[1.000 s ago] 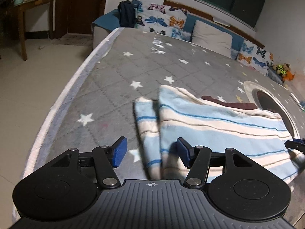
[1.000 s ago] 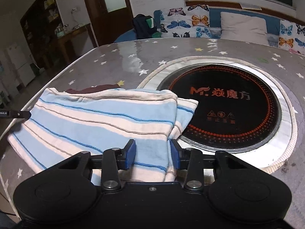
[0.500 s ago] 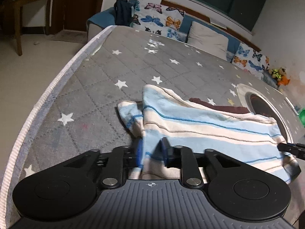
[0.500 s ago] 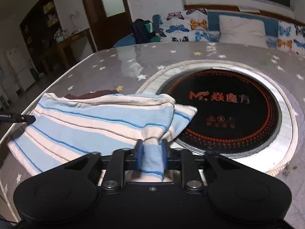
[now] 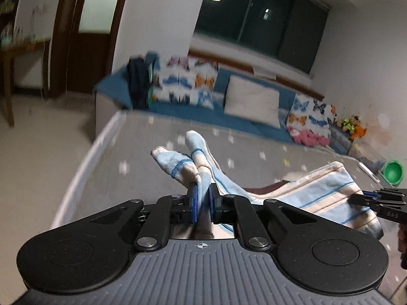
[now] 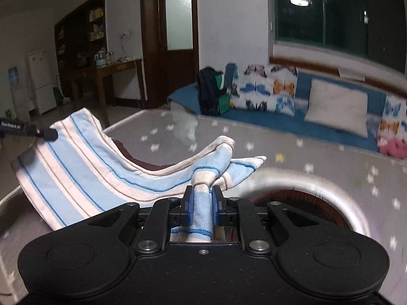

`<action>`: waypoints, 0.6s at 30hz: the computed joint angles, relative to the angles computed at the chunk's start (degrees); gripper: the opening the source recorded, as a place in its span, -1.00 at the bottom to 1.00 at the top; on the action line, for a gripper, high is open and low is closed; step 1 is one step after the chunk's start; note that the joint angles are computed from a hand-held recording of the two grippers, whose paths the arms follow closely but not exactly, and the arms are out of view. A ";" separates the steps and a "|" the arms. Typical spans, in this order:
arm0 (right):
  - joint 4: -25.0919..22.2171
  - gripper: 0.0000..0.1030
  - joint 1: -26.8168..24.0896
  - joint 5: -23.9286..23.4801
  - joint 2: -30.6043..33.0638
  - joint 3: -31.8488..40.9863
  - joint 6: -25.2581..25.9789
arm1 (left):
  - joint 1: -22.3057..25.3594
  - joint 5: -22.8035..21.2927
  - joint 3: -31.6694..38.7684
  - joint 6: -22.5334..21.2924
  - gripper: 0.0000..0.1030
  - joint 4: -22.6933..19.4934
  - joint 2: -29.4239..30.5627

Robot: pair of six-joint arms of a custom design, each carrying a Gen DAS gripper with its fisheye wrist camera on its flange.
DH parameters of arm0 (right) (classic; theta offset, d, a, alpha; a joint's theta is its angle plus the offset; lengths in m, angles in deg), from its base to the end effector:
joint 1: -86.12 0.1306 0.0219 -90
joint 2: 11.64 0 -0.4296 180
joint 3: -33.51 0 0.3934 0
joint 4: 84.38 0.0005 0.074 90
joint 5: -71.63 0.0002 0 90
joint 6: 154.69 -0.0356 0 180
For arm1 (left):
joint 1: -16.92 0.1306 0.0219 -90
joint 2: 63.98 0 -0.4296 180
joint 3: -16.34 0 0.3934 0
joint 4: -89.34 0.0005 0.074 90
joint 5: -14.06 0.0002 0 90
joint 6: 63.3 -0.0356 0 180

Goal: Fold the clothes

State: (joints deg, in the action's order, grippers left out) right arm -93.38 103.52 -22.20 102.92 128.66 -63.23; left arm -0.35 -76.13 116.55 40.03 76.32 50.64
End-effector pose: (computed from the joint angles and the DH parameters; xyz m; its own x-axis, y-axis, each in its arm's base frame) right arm 0.6366 0.2015 0.3383 -0.4448 -0.1660 -0.8801 -0.3659 0.9306 0.0094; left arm 0.6484 -0.2020 0.3726 -0.4958 -0.0873 -0.8640 0.1847 0.9616 -0.2032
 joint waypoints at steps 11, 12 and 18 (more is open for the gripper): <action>-5.14 -0.69 -1.92 2.67 13.06 16.85 -1.14 | 0.21 -4.77 22.57 -1.37 -0.82 -10.62 15.40; -6.53 -0.69 -2.07 2.94 14.45 18.18 -1.37 | 0.40 -4.83 24.49 -0.88 -0.82 -12.52 17.02; -13.33 -0.57 -2.72 5.43 20.22 23.39 -1.70 | 1.28 -7.62 30.45 -0.68 -0.77 -20.21 23.29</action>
State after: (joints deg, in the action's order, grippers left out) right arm -106.71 100.81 -16.77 123.14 152.06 -64.93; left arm 0.93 -83.75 147.00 39.35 56.11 73.93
